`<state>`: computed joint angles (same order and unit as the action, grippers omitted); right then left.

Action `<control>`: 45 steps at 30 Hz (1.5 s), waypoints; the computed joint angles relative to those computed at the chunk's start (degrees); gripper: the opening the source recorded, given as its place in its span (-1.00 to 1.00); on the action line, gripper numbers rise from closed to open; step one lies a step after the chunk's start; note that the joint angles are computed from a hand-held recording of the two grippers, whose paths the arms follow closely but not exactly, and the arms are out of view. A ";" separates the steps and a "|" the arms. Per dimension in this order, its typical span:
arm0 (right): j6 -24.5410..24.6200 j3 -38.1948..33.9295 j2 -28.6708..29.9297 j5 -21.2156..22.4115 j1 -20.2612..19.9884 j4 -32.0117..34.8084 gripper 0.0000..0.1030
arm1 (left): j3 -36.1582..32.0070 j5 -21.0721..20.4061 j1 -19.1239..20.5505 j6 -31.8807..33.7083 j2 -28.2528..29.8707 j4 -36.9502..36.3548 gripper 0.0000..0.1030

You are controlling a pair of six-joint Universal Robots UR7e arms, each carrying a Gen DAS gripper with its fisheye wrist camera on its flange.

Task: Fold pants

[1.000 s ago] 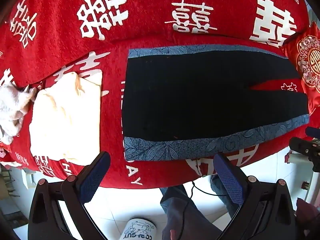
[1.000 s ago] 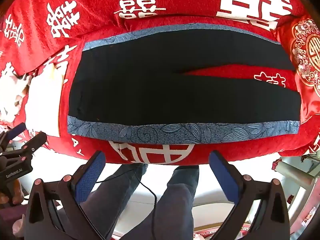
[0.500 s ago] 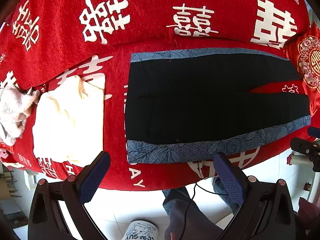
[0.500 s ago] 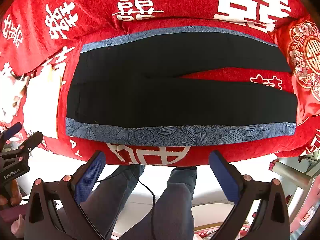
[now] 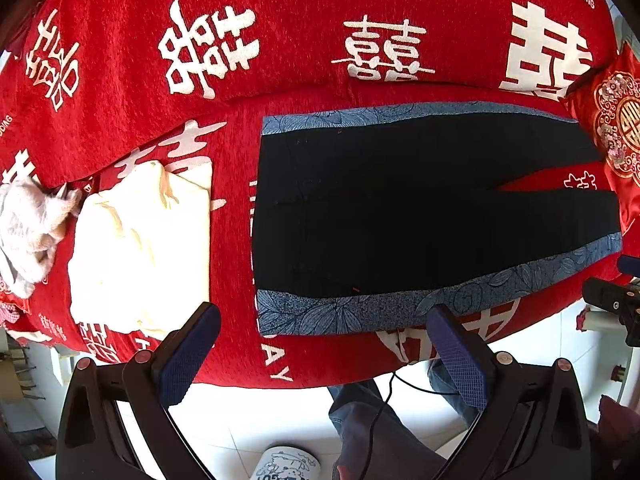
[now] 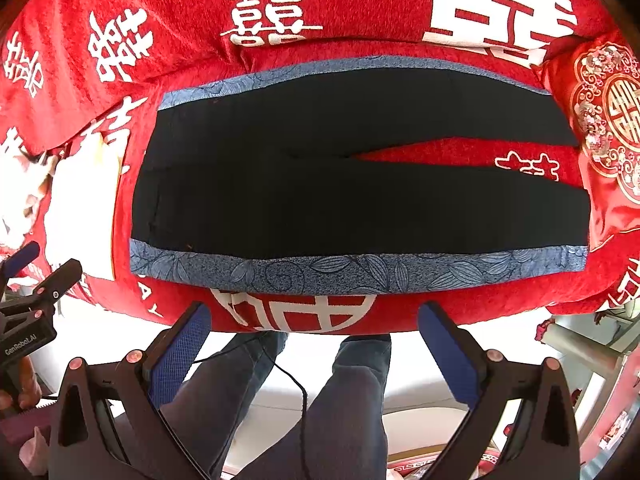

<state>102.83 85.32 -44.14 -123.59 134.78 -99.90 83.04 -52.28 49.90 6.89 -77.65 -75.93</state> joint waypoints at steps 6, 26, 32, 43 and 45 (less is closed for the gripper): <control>0.31 -0.18 -0.03 0.03 0.12 0.62 1.00 | -0.17 -0.02 -0.15 0.21 0.26 -0.06 1.00; 0.40 -1.03 0.27 -0.73 0.27 2.14 1.00 | 0.12 0.30 -0.26 0.48 -0.05 -0.44 1.00; 0.65 -0.73 0.07 -0.74 0.27 2.07 1.00 | 0.26 0.30 -0.23 0.47 -0.17 -0.47 1.00; -0.20 -0.35 -0.12 -0.66 -0.17 1.33 1.00 | 0.03 0.95 -0.19 -0.02 0.41 -0.16 1.00; -0.54 -0.02 -0.30 -0.69 -0.30 0.87 1.00 | 0.11 1.18 -0.27 -0.03 0.39 -0.13 1.00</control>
